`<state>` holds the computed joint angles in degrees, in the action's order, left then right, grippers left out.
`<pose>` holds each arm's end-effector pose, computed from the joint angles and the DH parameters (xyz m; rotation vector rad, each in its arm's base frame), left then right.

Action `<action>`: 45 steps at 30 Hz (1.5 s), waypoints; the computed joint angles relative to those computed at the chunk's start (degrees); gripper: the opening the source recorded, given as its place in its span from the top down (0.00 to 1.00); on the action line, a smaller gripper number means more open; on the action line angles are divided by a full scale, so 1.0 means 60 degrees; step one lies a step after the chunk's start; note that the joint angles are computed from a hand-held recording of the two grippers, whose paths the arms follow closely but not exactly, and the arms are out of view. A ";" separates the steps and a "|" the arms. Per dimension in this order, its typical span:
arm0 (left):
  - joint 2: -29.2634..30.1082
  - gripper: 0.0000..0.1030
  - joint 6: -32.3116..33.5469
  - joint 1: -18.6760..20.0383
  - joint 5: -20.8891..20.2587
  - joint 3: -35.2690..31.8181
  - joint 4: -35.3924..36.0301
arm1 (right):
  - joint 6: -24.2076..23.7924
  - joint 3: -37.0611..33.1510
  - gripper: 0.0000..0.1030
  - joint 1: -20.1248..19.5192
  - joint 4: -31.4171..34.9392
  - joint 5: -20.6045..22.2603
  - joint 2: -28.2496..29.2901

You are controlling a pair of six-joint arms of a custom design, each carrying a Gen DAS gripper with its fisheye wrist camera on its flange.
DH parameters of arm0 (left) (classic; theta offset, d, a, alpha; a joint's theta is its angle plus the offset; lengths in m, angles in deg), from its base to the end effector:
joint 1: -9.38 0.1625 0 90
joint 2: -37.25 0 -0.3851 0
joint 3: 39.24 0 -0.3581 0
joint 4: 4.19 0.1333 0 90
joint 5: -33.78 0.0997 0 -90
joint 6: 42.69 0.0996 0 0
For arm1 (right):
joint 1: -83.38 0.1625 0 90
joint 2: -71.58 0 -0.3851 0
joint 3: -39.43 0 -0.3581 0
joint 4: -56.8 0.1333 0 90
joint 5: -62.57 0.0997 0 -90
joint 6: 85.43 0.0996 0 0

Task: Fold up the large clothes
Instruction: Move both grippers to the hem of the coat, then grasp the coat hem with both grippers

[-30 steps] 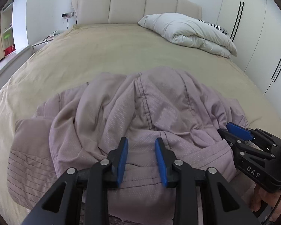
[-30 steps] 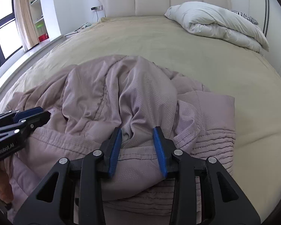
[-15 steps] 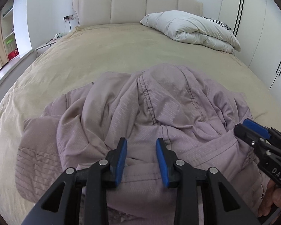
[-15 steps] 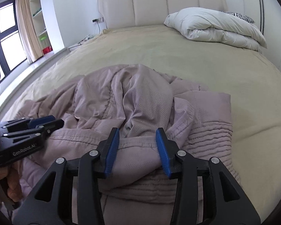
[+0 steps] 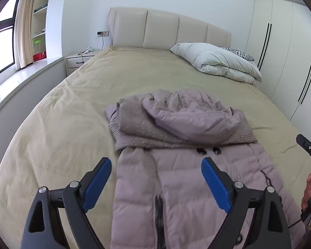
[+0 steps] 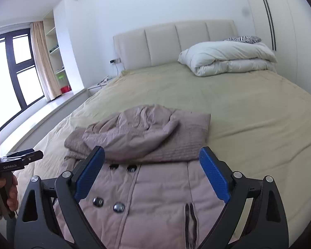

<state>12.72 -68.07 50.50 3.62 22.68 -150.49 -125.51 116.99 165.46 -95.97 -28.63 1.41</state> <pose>-0.4172 -0.6555 0.0899 0.2484 2.2591 -1.0863 0.0439 -0.6365 0.5042 0.6734 -2.3853 1.1777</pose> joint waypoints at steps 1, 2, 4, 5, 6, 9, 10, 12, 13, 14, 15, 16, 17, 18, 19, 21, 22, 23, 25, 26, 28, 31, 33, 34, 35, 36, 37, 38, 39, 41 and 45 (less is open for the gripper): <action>-0.0506 0.12 -0.0562 -0.0121 0.0073 0.0825 0.0255 | -0.0025 0.0164 0.09 -0.0079 0.0473 -0.0146 -0.0328; -0.1022 0.12 -0.1079 -0.0234 0.0126 0.1640 0.0441 | -0.0028 0.0336 0.09 -0.0172 0.0827 -0.0290 -0.0624; -0.1901 0.12 -0.2201 -0.0465 0.0184 0.3061 0.0773 | 0.0014 0.0735 0.09 -0.0436 0.1384 -0.0516 -0.1250; -0.2299 0.12 -0.2833 -0.0595 0.0191 0.3688 0.1039 | 0.0046 0.1011 0.09 -0.0580 0.1506 -0.0585 -0.1584; -0.2642 0.12 -0.3317 -0.0716 0.0140 0.4249 0.1159 | 0.0098 0.1314 0.09 -0.0731 0.1602 -0.0661 -0.1943; -0.3398 0.12 -0.4801 -0.0997 -0.0360 0.5478 0.1826 | 0.0234 0.1676 0.09 -0.1329 0.2383 -0.0631 -0.2688; -0.3542 0.12 -0.5216 -0.1064 -0.0567 0.5747 0.2084 | 0.0271 0.1826 0.09 -0.1564 0.2731 -0.0547 -0.2996; -0.3699 0.12 -0.5774 -0.1145 -0.1090 0.6145 0.2432 | 0.0456 0.1952 0.09 -0.1993 0.3356 -0.0513 -0.3429; -0.3736 0.12 -0.5921 -0.1161 -0.1353 0.6274 0.2560 | 0.0567 0.2014 0.09 -0.2207 0.3529 -0.0524 -0.3596; -0.3717 0.12 -0.5956 -0.1154 -0.1609 0.6325 0.2592 | 0.0667 0.2069 0.09 -0.2444 0.3713 -0.0428 -0.3778; -0.3751 0.12 -0.5967 -0.1168 -0.1883 0.6466 0.2505 | 0.0749 0.2107 0.09 -0.2667 0.3871 -0.0294 -0.3928; -0.3777 0.12 -0.5982 -0.1191 -0.2059 0.6585 0.2412 | 0.0800 0.2047 0.09 -0.2868 0.4030 -0.0195 -0.3973; -0.3795 0.12 -0.6010 -0.1222 -0.2177 0.6683 0.2346 | 0.0830 0.2050 0.09 -0.3073 0.4201 -0.0064 -0.4080; -0.3821 0.12 -0.6010 -0.1249 -0.2249 0.6786 0.2246 | 0.0836 0.2035 0.09 -0.3259 0.4394 0.0061 -0.4158; -0.3801 0.12 -0.6025 -0.1240 -0.2321 0.6788 0.2214 | 0.0844 0.1949 0.09 -0.3405 0.4621 0.0146 -0.4159; -0.3815 0.12 -0.6142 -0.1151 -0.2634 0.6890 0.2117 | 0.0951 0.1806 0.09 -0.3651 0.5062 0.0160 -0.4113; -0.3835 0.12 -0.6165 -0.1068 -0.2895 0.6990 0.1893 | 0.1014 0.1701 0.09 -0.3732 0.5288 0.0127 -0.4050; -0.3846 0.12 -0.6140 -0.0992 -0.3152 0.7123 0.1534 | 0.1052 0.1556 0.09 -0.3795 0.5533 0.0132 -0.3957; -0.3823 0.12 -0.6109 -0.0819 -0.3670 0.7295 0.0982 | 0.1118 0.1402 0.09 -0.3867 0.5803 0.0049 -0.3840; -0.3785 0.12 -0.6121 -0.0744 -0.3887 0.7356 0.0792 | 0.1148 0.1348 0.09 -0.3912 0.5935 -0.0017 -0.3810; -0.3678 0.12 -0.6009 -0.0606 -0.4264 0.7473 0.0345 | 0.1222 0.1136 0.09 -0.3998 0.6327 0.0010 -0.3733; -0.3542 0.12 -0.5740 -0.0502 -0.4572 0.7456 0.0133 | 0.1362 0.0835 0.10 -0.4144 0.7075 -0.0076 -0.3637; -0.3502 0.12 -0.5619 -0.0447 -0.4725 0.7409 0.0067 | 0.1384 0.0688 0.11 -0.4240 0.7544 -0.0217 -0.3588; -0.3489 0.12 -0.5568 -0.0410 -0.4758 0.7400 0.0024 | 0.1400 0.0668 0.13 -0.4293 0.7679 -0.0298 -0.3587; -0.3479 0.13 -0.5522 -0.0383 -0.4820 0.7406 -0.0052 | 0.1457 0.0620 0.13 -0.4356 0.7860 -0.0349 -0.3570; -0.3463 0.13 -0.5481 -0.0346 -0.4893 0.7407 -0.0154 | 0.1498 0.0595 0.13 -0.4441 0.7968 -0.0317 -0.3569; -0.3432 0.14 -0.5453 -0.0314 -0.4950 0.7398 -0.0262 | 0.1534 0.0612 0.14 -0.4523 0.8035 -0.0214 -0.3600; -0.3437 0.16 -0.5417 -0.0286 -0.5030 0.7439 -0.0394 | 0.1567 0.0573 0.15 -0.4623 0.8125 -0.0038 -0.3610; -0.3438 0.19 -0.5368 -0.0256 -0.5148 0.7484 -0.0567 | 0.1616 0.0513 0.16 -0.4684 0.8215 0.0072 -0.3601; -0.3480 0.24 -0.5321 -0.0170 -0.5427 0.7586 -0.0909 | 0.1630 0.0428 0.20 -0.4748 0.8349 0.0201 -0.3599; -0.3547 0.29 -0.5296 -0.0064 -0.5814 0.7768 -0.1442 | 0.1421 0.0267 0.40 -0.4792 0.8605 0.0663 -0.3693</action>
<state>-8.56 -99.84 50.11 -31.26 69.29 -159.14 -116.99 118.59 136.71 -44.34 -24.65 -20.75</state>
